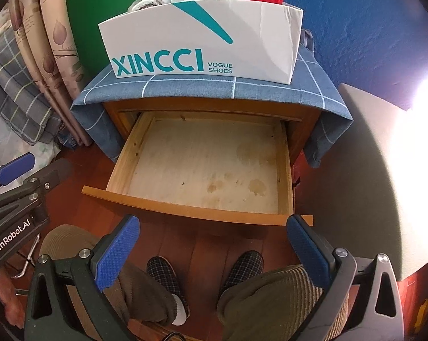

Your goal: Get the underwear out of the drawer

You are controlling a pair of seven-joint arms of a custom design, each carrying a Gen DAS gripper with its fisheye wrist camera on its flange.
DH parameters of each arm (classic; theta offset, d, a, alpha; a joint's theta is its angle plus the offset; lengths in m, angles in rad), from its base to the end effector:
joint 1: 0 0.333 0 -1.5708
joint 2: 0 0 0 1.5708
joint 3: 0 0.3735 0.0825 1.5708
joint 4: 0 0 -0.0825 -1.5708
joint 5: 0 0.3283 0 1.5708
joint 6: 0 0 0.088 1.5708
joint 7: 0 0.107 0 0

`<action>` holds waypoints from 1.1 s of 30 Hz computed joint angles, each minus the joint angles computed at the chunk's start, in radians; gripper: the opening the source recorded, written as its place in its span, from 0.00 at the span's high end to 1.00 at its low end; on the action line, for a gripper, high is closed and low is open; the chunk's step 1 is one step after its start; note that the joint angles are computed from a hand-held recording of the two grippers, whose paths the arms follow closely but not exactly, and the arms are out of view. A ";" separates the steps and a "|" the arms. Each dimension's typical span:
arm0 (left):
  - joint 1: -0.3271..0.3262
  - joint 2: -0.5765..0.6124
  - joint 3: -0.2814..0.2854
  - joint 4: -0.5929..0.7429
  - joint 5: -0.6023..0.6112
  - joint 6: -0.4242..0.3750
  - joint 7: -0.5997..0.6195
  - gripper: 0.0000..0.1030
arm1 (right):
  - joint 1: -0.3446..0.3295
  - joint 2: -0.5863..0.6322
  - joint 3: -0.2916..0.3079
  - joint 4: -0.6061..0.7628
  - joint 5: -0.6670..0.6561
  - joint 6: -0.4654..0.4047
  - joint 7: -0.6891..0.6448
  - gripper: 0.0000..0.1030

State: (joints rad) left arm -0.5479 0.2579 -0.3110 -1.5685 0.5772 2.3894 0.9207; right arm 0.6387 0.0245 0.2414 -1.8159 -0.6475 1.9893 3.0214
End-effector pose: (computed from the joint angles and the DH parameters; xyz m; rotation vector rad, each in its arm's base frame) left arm 0.4453 -0.4631 0.6341 -1.3408 2.2215 -0.7458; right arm 0.3717 0.3883 0.6159 -1.5508 2.2061 -0.7057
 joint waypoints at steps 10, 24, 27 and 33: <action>-0.001 0.011 -0.002 0.009 -0.020 -0.023 0.004 0.36 | 0.002 0.011 -0.001 0.006 0.007 0.009 -0.015 0.01; -0.001 0.021 -0.008 0.011 -0.044 -0.026 0.030 0.35 | 0.007 0.027 -0.005 0.011 0.014 0.018 -0.038 0.01; -0.003 0.019 -0.006 0.003 -0.033 -0.014 0.030 0.36 | 0.007 0.029 -0.006 0.010 0.019 0.021 -0.039 0.01; -0.002 0.017 -0.004 -0.005 -0.035 -0.005 0.025 0.35 | 0.006 0.033 -0.007 0.009 0.025 0.024 -0.046 0.01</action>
State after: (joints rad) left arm -0.5496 0.2754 -0.3153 -1.5735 0.5423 2.3840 0.9455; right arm 0.6449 0.0578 0.2339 -1.8070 -0.6220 2.0133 2.9753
